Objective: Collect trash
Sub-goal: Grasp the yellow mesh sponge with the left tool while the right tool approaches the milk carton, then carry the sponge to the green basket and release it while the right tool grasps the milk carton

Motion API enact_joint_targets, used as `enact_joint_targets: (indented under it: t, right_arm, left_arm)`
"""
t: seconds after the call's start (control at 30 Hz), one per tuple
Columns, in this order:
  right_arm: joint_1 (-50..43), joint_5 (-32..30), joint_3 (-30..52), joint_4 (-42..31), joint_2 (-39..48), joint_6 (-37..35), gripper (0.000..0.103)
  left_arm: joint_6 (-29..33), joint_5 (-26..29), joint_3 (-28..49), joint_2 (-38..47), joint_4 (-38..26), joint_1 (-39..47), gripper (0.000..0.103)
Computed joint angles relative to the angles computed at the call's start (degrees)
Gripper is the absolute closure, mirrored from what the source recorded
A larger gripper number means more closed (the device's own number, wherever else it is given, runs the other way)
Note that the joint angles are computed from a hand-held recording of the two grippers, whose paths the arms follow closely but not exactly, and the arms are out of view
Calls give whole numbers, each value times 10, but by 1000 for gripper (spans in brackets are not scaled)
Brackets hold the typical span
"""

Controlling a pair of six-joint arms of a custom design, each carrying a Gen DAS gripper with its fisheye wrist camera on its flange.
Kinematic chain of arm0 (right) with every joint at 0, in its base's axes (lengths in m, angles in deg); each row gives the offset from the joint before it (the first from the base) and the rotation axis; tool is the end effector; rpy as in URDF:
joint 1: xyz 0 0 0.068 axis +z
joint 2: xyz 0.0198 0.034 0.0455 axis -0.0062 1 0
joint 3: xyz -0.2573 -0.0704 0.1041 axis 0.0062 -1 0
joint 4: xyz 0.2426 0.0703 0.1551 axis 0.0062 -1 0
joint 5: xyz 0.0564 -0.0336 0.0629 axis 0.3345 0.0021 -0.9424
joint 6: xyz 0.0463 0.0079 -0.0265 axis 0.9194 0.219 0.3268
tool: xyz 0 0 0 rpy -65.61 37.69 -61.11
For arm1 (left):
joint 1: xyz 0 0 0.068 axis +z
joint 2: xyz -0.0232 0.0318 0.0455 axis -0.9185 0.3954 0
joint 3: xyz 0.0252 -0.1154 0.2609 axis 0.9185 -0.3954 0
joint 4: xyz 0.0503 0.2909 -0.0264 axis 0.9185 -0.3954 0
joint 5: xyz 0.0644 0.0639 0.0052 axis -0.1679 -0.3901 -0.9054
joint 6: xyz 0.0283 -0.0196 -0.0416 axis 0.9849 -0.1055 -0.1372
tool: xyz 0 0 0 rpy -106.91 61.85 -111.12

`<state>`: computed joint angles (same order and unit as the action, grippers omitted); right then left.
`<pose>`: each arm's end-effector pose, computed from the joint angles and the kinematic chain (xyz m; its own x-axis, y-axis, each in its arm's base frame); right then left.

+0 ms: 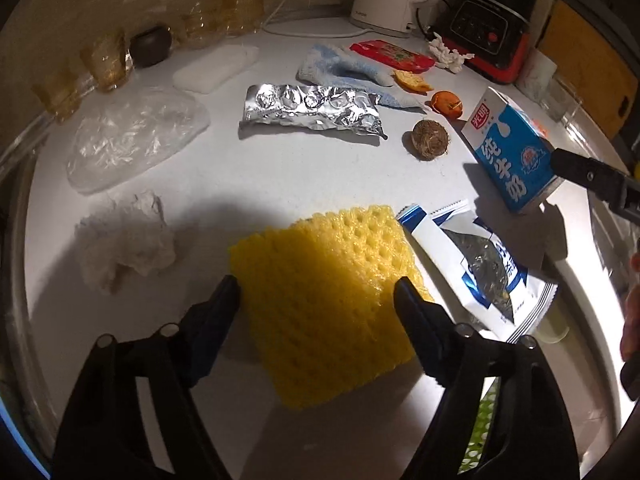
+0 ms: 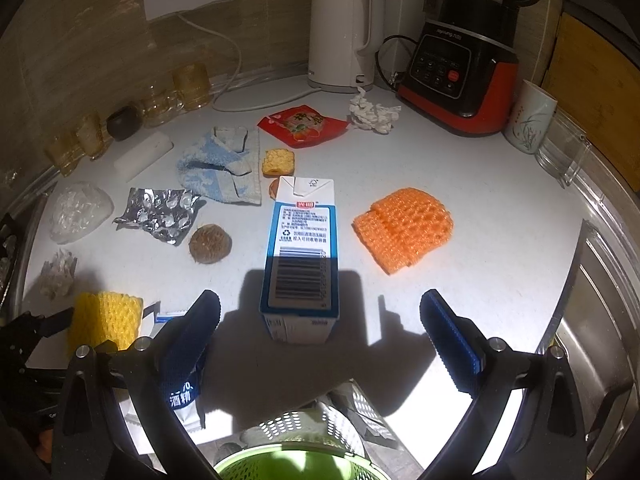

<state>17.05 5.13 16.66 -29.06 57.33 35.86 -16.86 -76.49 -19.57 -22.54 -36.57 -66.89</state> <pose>0.3078 0.1011 0.2619 -0.6613 -0.3790 -0.6473 -0.4891 0.8722 -0.0110 0.1761 0.0028 0.2125 -0.7876 -0.3386 -0.5149 -0.3352 0.9365 -0.1031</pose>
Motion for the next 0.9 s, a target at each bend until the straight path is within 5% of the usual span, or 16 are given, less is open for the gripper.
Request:
enact_joint_targets:
  t: [0.23, 0.47, 0.57, 0.77, 0.9]
  right_arm:
    - [8, 7, 15, -7, 16, 8, 4]
    - [22, 30, 43, -10, 63, 34, 25]
    - [22, 13, 60, -22, 91, 45, 60]
    - [14, -4, 37, -26, 41, 64, 62]
    - [-10, -2, 0, -52, -52, 63, 62]
  left_arm:
    - [8, 54, -9, -30, 4, 2, 78]
    - [34, 78, -2, -68, -12, 30, 83]
    - [57, 92, 14, -99, -41, 48, 83]
    - [91, 123, 55, -138, -109, 54, 83]
    - [76, 131, 95, -148, -167, -48, 83]
